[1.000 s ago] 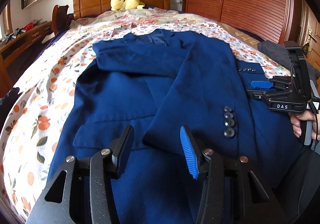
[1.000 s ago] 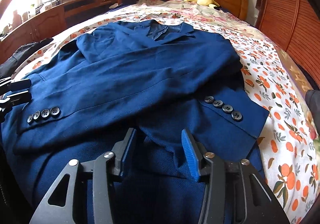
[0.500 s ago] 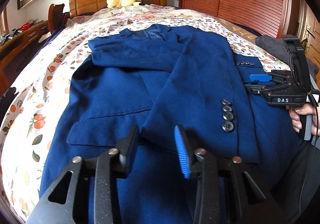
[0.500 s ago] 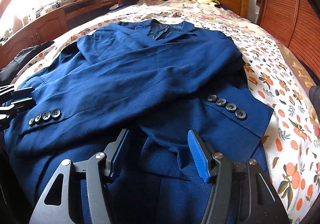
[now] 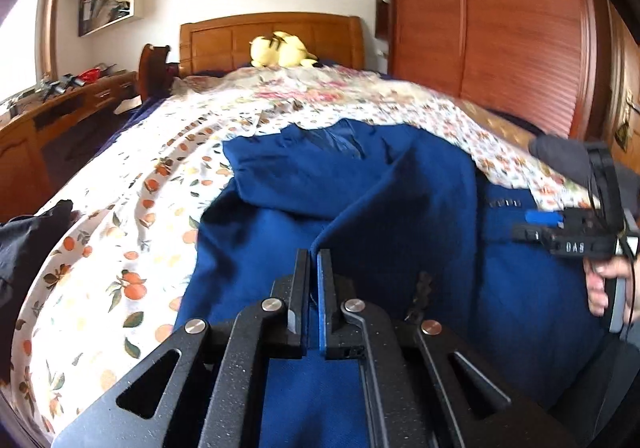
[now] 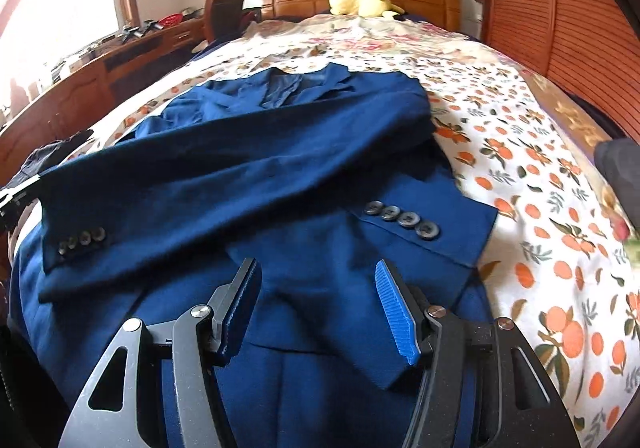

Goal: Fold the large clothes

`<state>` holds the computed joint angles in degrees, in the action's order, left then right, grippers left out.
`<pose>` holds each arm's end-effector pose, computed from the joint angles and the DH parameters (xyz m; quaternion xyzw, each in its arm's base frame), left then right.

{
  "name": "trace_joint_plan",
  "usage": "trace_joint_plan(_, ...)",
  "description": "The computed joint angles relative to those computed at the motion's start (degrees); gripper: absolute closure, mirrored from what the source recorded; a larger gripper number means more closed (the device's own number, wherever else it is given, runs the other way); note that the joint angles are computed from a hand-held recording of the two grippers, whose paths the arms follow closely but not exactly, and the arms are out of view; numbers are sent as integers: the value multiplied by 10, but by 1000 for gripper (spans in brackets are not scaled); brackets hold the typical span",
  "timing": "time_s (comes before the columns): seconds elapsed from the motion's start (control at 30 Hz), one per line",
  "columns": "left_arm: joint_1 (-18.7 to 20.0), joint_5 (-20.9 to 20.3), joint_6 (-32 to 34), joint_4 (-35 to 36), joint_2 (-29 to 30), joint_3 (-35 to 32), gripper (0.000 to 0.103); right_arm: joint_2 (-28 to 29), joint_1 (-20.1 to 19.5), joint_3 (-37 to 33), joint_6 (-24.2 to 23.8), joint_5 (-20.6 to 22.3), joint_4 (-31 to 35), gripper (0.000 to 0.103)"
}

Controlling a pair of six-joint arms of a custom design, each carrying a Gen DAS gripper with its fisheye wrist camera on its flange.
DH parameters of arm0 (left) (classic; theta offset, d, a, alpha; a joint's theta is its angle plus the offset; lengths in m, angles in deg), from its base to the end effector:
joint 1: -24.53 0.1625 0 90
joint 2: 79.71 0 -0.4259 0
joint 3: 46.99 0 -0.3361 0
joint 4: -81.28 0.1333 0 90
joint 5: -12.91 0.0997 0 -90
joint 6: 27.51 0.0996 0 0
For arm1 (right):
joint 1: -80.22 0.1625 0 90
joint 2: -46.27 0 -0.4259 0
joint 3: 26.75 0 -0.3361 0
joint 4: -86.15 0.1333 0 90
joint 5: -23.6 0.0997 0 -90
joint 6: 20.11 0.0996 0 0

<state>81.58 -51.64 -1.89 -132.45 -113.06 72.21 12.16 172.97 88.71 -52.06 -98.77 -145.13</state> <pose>-0.1318 -0.5271 0.0517 0.3889 0.8397 -0.3293 0.1877 0.1051 -0.5215 0.1132 0.1152 -0.8357 0.4033 0.3546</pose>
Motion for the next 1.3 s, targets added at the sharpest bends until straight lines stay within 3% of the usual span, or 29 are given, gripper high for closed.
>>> trace_joint_plan(0.33,-2,5,11,-7,9,-4,98,0,11,9,-6,-25,-9,42)
trace_joint_plan(0.4,0,-4,8,-8,3,2,87,1,11,9,-7,-26,-10,42)
trace_joint_plan(0.47,4,-14,5,-17,-3,9,64,1,11,8,-8,-26,-6,42)
trace_joint_plan(0.53,6,-19,1,-17,-9,14,60,2,12,7,-11,-27,-7,42)
trace_joint_plan(0.6,7,-18,-2,-14,-15,18,42,2,13,5,-13,-26,-4,42)
trace_joint_plan(0.63,8,-18,-1,-19,-17,22,27,3,13,5,-14,-25,-4,42)
trace_joint_plan(0.67,9,-18,-1,-22,-18,23,22,3,13,4,-16,-25,-4,42)
trace_joint_plan(0.87,6,29,-4,-31,-26,45,22,6,13,0,-25,-28,-3,42)
trace_joint_plan(1.3,50,49,-14,-5,-70,96,25,12,13,-8,-30,-23,9,42)
